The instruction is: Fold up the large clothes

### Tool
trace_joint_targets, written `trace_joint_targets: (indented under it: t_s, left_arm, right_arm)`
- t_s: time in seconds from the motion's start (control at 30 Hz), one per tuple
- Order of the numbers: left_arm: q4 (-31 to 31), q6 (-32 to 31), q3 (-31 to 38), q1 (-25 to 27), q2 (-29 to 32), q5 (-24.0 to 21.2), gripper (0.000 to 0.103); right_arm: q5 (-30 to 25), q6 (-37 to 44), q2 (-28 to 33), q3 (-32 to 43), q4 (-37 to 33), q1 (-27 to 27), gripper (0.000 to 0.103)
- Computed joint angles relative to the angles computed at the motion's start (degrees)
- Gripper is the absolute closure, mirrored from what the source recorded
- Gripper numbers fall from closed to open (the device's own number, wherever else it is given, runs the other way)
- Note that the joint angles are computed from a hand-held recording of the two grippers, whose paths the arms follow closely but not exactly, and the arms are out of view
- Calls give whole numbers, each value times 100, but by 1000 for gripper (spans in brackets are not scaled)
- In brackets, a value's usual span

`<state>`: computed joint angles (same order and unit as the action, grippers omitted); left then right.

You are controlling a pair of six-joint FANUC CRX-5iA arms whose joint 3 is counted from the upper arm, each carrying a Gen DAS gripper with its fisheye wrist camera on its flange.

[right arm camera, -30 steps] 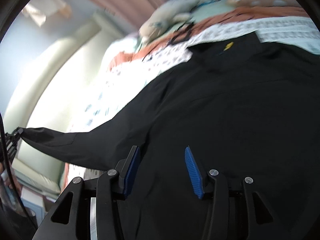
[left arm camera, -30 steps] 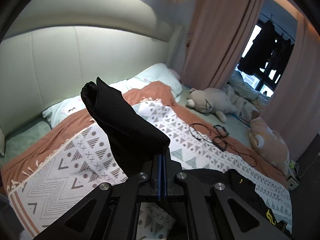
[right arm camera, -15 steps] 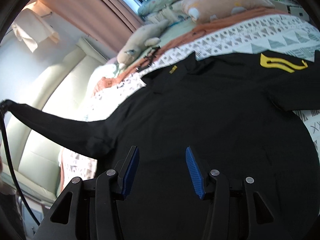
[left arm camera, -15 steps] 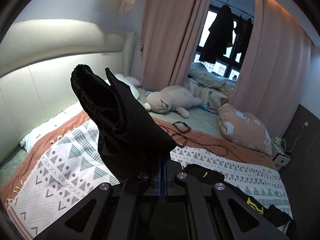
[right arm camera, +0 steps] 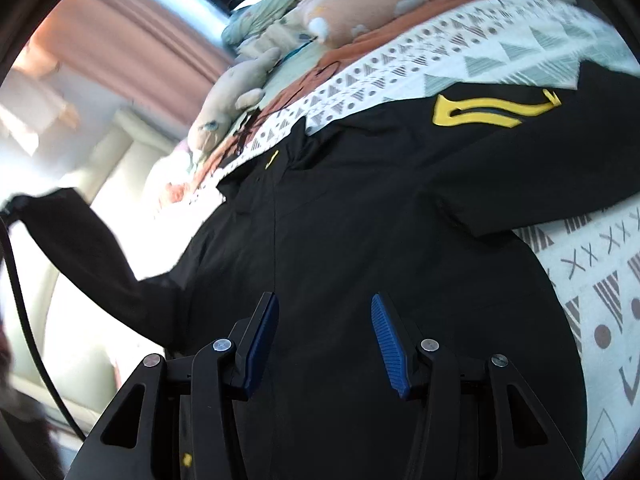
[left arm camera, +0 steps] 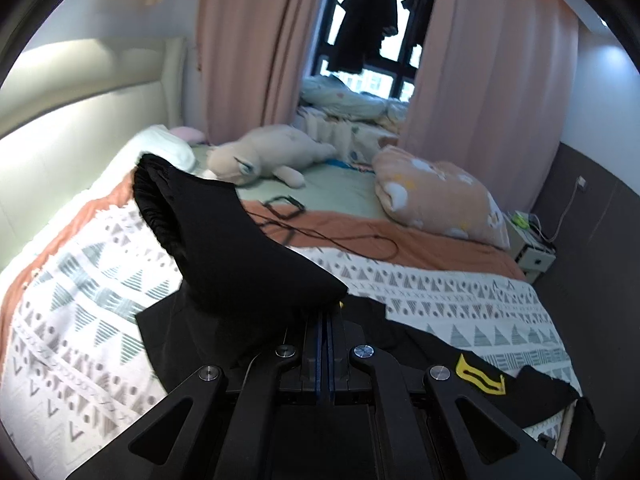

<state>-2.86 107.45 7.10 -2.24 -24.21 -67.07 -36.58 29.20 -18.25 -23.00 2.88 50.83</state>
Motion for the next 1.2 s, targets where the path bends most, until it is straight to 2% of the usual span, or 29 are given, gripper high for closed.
trace_joint_targets:
  t_s: [0.13,0.27,0.33,0.37,0.4,0.47,0.5,0.7,0.8,0.9,1.07,1.2]
  left_arm:
    - [-102,214,19,-598,416,169,102]
    - [326,60,-79,-883,862,317,102]
    - [717,-124,-159,-931,1099,257,89]
    - [1095,-319,-357,-868,1125,329,68]
    - [1406,-439,-604,-826,1084,469,42]
    - [1597,-425,-975,-835,905,766,19]
    - [1619,-427,-1121,-842,795,877,15]
    - [1412,-28,-1643,-770,82,958,15]
    - [1068,338,-1886,-804,-350,1039,15]
    - [475,942,-1970,-982,-689,890,15]
    - [-336,1781,-2163,-1368,-1089,746,15]
    - [-697,2188,-2460,-1617,-1300,883,15]
  right_arm:
    - [76,-336,-156,-188,75,-188,54]
    - [230,-500,-303,-327,-82,-387,54]
    - [258,-691,-377,-403,-58,-439,54]
    - [269,-774,-410,-436,-21,-442,54]
    - [295,-813,-435,-457,-6,-441,54]
    - [343,-722,-441,-444,-86,-469,54]
    - [351,-661,-449,-432,-131,-473,54]
    - [266,-649,-418,-365,-38,-372,54]
    - [198,-572,-391,-324,-47,-356,54]
    - [103,-624,-357,-311,50,-357,54]
    - [49,-1077,-408,-488,460,-384,54]
    - [34,-1419,-514,-695,797,-507,54]
